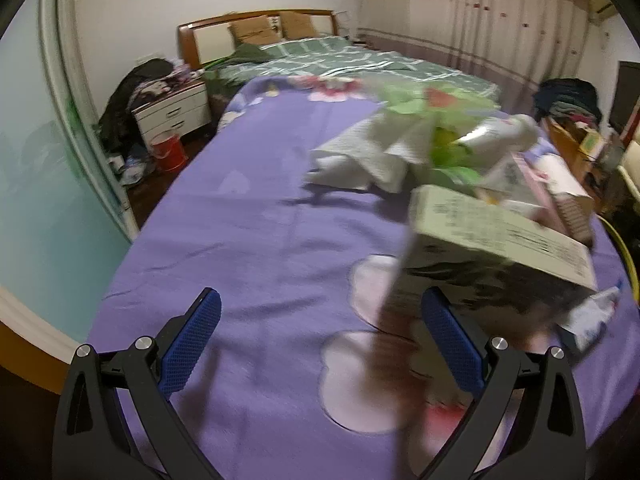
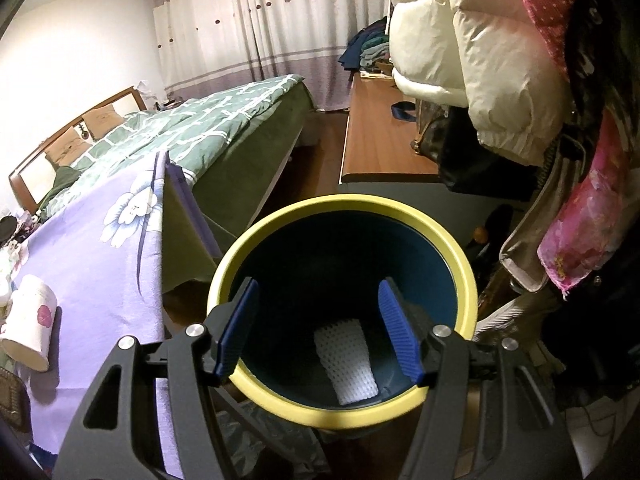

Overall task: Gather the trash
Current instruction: 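Carry the foam net to the yellow-rimmed bin and open the right tool, then grasp the green-and-white tea box with the left tool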

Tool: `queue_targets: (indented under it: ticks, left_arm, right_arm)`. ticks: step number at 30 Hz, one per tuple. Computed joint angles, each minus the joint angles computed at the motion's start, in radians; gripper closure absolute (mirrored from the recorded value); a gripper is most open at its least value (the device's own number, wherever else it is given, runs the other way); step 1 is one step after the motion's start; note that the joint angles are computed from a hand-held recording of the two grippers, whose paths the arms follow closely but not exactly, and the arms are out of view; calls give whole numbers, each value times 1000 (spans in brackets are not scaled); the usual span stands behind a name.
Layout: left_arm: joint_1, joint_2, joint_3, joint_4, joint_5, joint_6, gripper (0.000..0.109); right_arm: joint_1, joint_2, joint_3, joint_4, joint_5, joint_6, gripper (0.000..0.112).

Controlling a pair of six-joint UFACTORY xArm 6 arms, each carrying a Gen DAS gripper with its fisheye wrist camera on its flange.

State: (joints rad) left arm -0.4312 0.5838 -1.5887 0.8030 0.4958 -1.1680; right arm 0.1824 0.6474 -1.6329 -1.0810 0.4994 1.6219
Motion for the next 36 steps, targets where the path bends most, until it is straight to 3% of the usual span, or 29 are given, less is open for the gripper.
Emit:
queue_targets:
  ticks: [8,16,19,21,25,28,31,34,36]
  left_arm:
    - [30,161,-238,-94,19,101,10]
    - [24,432,-696,-184,183,282,10]
    - [24,366,-601,-193,141,257,10]
    - [14,286,-482,-131,109,206,10]
    - [-22,100,-204,-24,-15,93,10]
    - [-54,16,-83,4,-101,57,10]
    - [-84,18,-71,-54,-147,134,10]
    - [-112,56,-121,-11,-95,125,12]
    - [-116,98,-179,-60,-79,158,14]
  right_arm:
    - [5,0,-1,-8,0,8,53]
    - [6,-5,5,-15,-2,15,53]
    - [7,-16,19,-30,-5,34,53]
    - [7,-18,21,-35,-13,43,53]
    - [10,-23,25,-51,-25,58,53]
    - [13,-32,34,-67,-31,75,52]
    - [12,-38,43,-75,-40,87,49]
    - [10,-41,52,-76,-51,90,49]
    - [8,-43,58,-77,-55,93,49]
